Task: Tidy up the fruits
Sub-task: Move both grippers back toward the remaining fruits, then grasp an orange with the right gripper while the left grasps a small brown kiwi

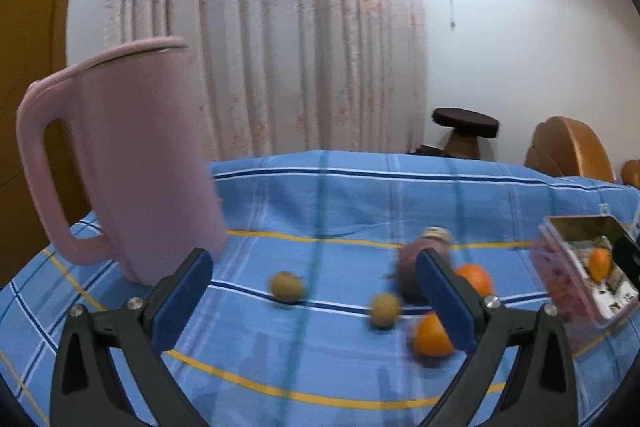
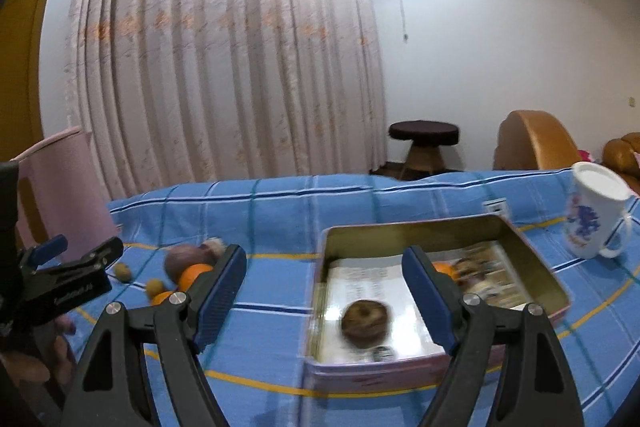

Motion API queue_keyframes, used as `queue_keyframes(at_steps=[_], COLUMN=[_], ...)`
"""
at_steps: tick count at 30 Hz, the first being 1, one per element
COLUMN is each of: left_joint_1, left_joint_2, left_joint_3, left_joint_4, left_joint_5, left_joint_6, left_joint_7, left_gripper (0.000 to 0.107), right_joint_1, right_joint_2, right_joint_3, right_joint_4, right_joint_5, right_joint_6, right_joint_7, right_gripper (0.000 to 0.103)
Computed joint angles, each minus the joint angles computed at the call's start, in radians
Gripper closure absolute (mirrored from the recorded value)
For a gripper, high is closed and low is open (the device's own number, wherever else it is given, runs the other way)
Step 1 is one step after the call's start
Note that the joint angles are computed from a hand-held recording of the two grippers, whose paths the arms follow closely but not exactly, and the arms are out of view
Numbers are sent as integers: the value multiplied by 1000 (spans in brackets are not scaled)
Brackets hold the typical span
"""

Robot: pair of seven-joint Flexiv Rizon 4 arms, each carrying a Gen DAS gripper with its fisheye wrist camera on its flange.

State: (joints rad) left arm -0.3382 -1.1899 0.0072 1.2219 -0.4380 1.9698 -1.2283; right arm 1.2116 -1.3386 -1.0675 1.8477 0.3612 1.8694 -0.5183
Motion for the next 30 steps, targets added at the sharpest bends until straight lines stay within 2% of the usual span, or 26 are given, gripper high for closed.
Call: queue_keyframes(at_steps=[3, 7, 11, 13, 15, 18, 21, 25, 28, 29, 30], left_joint_1=[-26, -60, -111, -136, -151, -141, -133, -123, -98, -89, -83], left_joint_2=[-16, -36, -65, -82, -94, -86, -82, -84, -74, -69, -66], left_joint_3=[80, 190, 342, 421, 479, 481, 493, 518, 482, 464, 450], left_joint_4=[-27, -57, -88, -106, -116, -121, -127, -145, -150, -149, -150], left_joint_5=[-85, -168, -228, -233, -224, -187, -155, -121, -96, -83, -67], left_joint_6=[-41, -115, -218, -280, -317, -350, -373, -418, -432, -432, -432], left_joint_7=[0, -26, -111, -154, -194, -219, -251, -308, -335, -336, -334], left_gripper=[4, 4, 4, 4, 4, 4, 4, 4, 4, 4, 4], right_joint_1=[-23, -79, -181, -237, -324, -425, -501, -546, -552, -548, -542], right_joint_2=[18, 78, 170, 209, 253, 272, 261, 238, 234, 237, 239], right_joint_3=[27, 104, 260, 348, 476, 608, 693, 737, 741, 735, 725], right_joint_4=[-42, -108, -175, -215, -267, -331, -407, -487, -504, -499, -494], right_joint_5=[-26, -95, -176, -229, -304, -383, -458, -530, -577, -592, -606], right_joint_6=[7, -15, -13, -43, -107, -175, -246, -340, -378, -383, -390], right_joint_7=[-14, -71, -146, -186, -215, -206, -190, -151, -122, -113, -98], right_gripper=[22, 22, 24, 33, 35, 37, 37, 40, 43, 46, 54])
